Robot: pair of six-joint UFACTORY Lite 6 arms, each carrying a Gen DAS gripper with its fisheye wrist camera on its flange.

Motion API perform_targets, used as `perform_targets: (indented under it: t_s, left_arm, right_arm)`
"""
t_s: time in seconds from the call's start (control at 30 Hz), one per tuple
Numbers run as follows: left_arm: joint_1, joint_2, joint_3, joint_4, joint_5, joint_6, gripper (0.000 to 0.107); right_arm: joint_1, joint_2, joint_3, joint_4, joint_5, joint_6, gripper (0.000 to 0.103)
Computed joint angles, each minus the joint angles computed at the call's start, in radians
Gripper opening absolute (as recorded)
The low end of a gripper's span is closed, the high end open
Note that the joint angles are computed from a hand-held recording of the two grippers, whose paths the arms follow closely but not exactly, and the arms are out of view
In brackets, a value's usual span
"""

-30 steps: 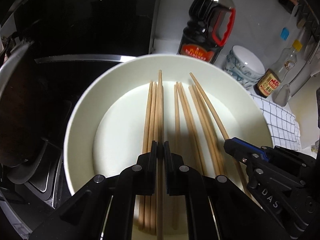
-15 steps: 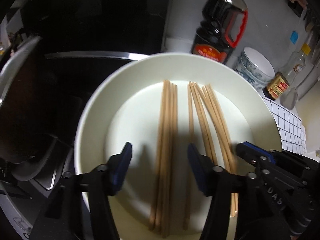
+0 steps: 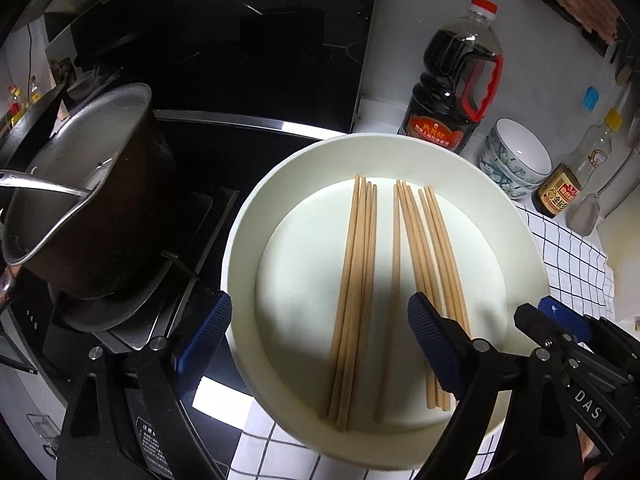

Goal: Organize utensils

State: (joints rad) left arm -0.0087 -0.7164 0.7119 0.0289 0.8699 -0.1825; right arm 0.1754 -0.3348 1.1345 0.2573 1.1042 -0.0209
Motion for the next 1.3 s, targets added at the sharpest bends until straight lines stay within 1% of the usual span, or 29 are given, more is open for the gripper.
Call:
perform_targets:
  t_s: [0.13,0.23,0.37,0.43,0.83,1.2,1.3]
  left_arm:
    - [-0.072,-0.031,0.022,0.053,0.044,-0.084,0.09]
    - [-0.119,-0.036,0.043,0.084,0.059,-0.132,0.091]
    - [-0.21,-0.058,0.063,0.15,0.1,-0.23,0.091]
    - [-0.271,-0.064,0.078,0.194,0.129,-0.297,0.091]
    - [-0.548,-0.081,0.163,0.381,0.3,-0.575,0.096]
    - [-0.735,-0.089,0.204,0.469,0.445,-0.746,0.097]
    - [-0.755,-0.088,0.208,0.476,0.455,-0.76,0.097]
  right_arm:
    - [-0.033,-0.032,0.013,0.006,0.04,-0.021,0.04]
    - [-0.058,-0.048,0.027,0.015,0.064,-0.04,0.04]
    - [-0.085,-0.072,0.048,0.026,0.099,-0.057,0.043]
    - [-0.097,-0.084,0.054,0.03,0.116,-0.066,0.045]
    - [-0.173,-0.149,0.073,0.058,0.195,-0.12,0.05]
    - [-0.234,-0.182,0.097,0.085,0.253,-0.17,0.053]
    - [-0.245,-0.188,0.097,0.09,0.261,-0.177,0.053]
